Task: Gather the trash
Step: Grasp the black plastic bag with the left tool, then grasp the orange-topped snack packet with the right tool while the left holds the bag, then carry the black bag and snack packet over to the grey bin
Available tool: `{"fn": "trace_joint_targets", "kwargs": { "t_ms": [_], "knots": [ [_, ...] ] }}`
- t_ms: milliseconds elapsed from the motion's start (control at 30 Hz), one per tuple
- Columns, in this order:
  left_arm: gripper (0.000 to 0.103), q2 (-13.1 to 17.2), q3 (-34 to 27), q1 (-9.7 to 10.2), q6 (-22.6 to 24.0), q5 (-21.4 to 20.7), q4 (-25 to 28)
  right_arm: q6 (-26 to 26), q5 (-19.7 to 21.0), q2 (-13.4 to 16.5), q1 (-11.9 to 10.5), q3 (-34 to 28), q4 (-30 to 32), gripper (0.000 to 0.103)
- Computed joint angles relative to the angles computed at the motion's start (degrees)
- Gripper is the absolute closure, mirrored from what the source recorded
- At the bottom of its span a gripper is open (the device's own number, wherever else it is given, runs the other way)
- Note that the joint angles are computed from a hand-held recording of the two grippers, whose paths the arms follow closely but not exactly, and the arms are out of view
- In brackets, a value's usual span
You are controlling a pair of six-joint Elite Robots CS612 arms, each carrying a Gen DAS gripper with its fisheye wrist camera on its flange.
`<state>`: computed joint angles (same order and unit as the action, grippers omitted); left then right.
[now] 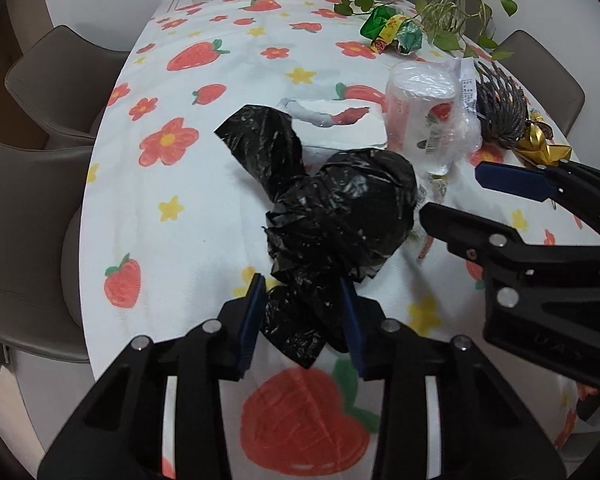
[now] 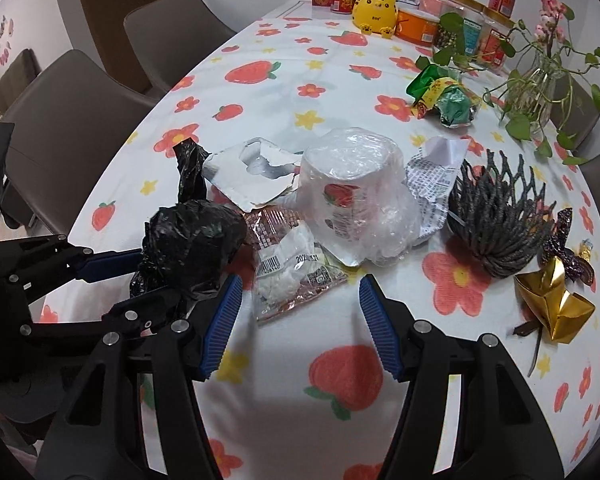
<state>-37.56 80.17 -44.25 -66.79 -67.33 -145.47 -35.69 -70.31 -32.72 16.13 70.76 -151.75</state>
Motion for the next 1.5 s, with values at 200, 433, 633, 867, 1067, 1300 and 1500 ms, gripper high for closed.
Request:
{"fn": "trace_joint_targets", "kwargs": {
  "t_ms": [200,433,633,867,1067,1300,1500],
  "knots": [
    [0.086,0.1,0.7,0.44,0.2,-0.5,-2.8,-1.3,-1.6,1.9,0.8,-2.4,2.1,0.050],
    [0.097,-0.4,1.3,0.40,-0.1,0.4,-3.1,-3.5,-2.1,1.3,1.2,-1.0,-0.3,0.076],
    [0.097,-1.5,2.1,-0.13,-0.9,2.1,-2.6,-3.3,-0.4,-0.7,0.4,1.9,-1.2,0.079],
    [0.097,-2.4,2.0,-1.64,-0.4,3.4,-1.8,-1.2,1.5,-4.2,-1.7,7.1,-4.1,0.079],
    [0.097,-2.0,-0.1,-3.47,1.3,4.0,-0.5,1.3,1.4,-7.2,-4.4,12.1,-7.3,0.079],
    [0.097,0.6,-7.2,-5.65,7.1,3.6,2.2,4.2,0.5,-11.0,-9.2,19.2,-12.1,0.079],
    [0.097,6.1,-19.4,-7.81,15.8,2.3,4.5,8.4,-1.0,-14.9,-15.0,25.8,-16.7,0.079]
  ]
}}
